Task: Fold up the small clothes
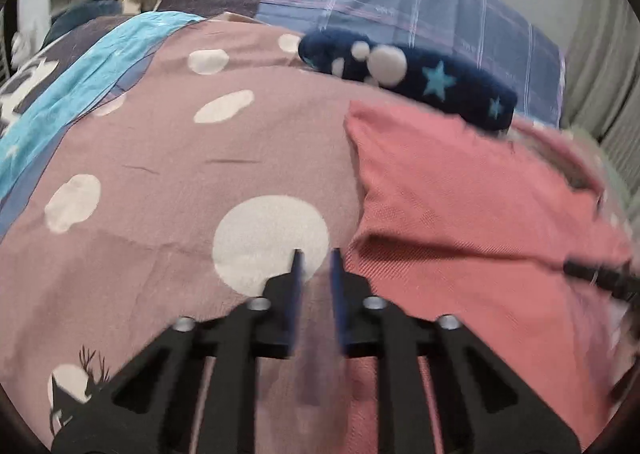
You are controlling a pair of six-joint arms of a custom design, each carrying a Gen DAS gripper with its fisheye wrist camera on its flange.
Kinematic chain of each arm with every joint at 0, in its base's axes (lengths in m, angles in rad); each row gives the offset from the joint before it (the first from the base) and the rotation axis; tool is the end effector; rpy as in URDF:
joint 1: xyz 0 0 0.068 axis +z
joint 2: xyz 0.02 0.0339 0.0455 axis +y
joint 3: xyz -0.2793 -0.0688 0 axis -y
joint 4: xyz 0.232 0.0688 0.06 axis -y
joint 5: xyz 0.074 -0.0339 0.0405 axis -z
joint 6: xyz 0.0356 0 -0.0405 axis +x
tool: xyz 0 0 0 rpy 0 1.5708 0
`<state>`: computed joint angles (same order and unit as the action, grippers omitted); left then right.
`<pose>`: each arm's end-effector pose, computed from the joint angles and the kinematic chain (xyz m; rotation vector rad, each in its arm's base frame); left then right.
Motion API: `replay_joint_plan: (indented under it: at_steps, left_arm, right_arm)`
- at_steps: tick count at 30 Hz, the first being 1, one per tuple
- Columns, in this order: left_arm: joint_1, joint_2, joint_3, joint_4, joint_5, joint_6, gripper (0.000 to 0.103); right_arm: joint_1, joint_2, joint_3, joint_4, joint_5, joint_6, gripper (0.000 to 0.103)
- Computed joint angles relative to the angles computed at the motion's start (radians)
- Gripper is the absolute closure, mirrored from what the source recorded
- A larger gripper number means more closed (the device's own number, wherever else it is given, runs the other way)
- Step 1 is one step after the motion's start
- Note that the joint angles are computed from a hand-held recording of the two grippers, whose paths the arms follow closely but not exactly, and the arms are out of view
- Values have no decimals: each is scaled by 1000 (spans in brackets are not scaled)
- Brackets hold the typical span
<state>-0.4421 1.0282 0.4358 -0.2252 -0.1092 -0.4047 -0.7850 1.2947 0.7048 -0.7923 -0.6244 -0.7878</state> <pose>0.1613 -0.0720 0.1931 -0.0070 2.3992 -0.2702 0.1486 -0.1191 0.2020 -0.0811 2.5405 0.4092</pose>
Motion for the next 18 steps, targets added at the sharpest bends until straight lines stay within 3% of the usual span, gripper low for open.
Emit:
replay_joint_plan:
  at_steps: [2,4,6,8,10,11,13,16,18]
  left_arm:
    - [-84,-13,58,-16,-59,-21,90]
    - [-237,69,162,-10,-149,-15,90]
    - [-323,187,236,21,-168,0,89]
    - [-366,400,328,41,-181,-13,80]
    - [-353,555,361,64,-141,-32,73]
    - [-365,591,321,159,-172,-29,72]
    - [-368,573,320,149,-178,-30,71]
    - [-372,578,322,148,-182,-30,71]
    - [-389,585,333,134,-210,-31,70]
  right_arm:
    - [-149,105,17,12,6,-50,82]
    - [-252,235,54,-44,-93,-115,84]
    - [-258,193,18,-10,-98,-116,84]
    - [-255,121,-22,9,-91,-100,81]
    - [-345,154,27,-128,-143,-200,78]
    - [-417,196,84,-205,-162,-272,78]
    - [-543,261,177,-266,-197,-332,75]
    - [-723,443,421,-281,-253,-247,66]
    - [-803,606,633,-250,-264,-30,64]
